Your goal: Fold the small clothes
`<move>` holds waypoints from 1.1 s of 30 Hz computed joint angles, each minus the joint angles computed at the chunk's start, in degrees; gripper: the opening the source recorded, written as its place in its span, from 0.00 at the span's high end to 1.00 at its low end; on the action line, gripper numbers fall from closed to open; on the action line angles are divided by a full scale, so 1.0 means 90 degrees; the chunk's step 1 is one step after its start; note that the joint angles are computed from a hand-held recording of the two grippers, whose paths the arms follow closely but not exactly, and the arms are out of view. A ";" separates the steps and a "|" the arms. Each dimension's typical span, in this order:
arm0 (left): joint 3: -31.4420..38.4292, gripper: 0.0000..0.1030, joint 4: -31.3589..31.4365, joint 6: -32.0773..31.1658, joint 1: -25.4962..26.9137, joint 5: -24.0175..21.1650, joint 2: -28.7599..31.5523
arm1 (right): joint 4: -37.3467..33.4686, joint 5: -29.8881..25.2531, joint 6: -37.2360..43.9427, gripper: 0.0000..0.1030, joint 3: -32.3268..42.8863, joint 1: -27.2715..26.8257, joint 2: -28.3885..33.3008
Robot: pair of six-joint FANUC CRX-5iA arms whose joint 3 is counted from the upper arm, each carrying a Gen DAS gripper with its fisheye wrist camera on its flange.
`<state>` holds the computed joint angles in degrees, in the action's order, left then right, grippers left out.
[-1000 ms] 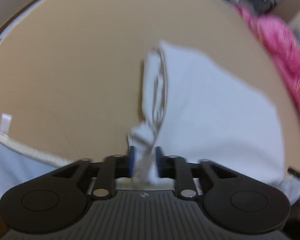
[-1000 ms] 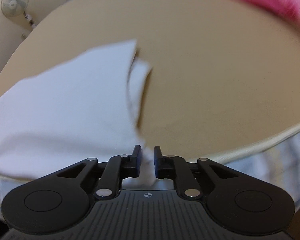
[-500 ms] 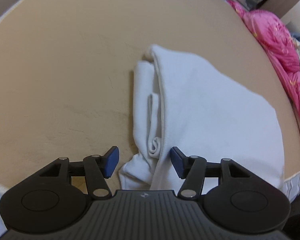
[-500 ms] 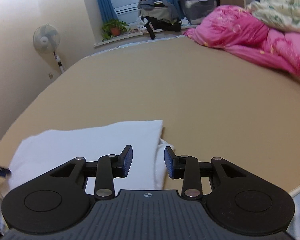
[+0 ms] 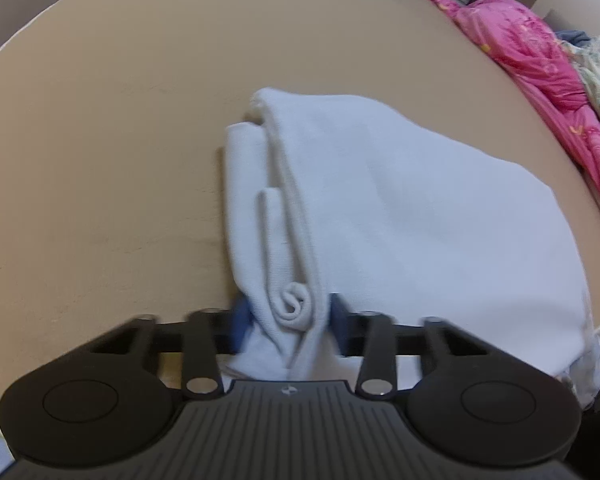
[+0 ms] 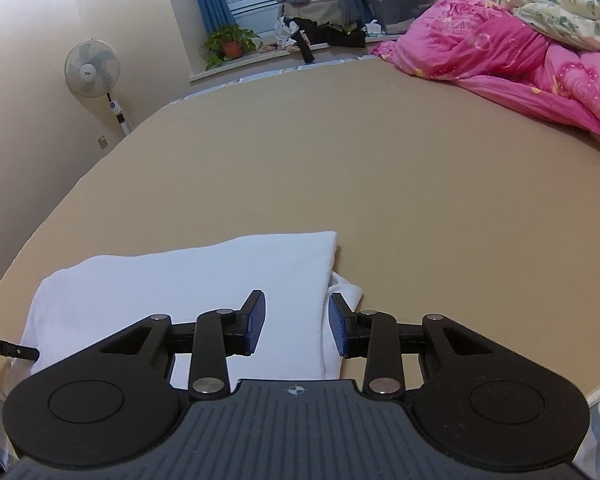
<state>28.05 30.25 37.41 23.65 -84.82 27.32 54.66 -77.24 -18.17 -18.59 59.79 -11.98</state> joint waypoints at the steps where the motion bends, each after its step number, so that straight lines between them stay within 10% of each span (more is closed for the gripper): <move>1: -0.0126 0.70 0.0007 -0.0056 -0.0014 0.0083 -0.0087 | -0.0005 0.0001 0.0015 0.64 0.0010 0.0004 0.0012; 12: -0.0146 0.63 -0.0021 0.0189 0.0005 0.0086 -0.0089 | -0.0107 -0.0287 0.0033 0.64 0.0013 0.0145 -0.0014; 25: -0.0560 0.79 -0.0145 -0.0161 -0.0150 0.0536 -0.0640 | 0.0028 -0.0829 0.0079 0.65 -0.0409 0.0363 -0.0453; 33: -0.0030 0.81 0.0048 0.0377 -0.0943 -0.0035 -0.1172 | 0.0324 -0.0969 -0.0891 0.65 -0.1002 0.0226 -0.1145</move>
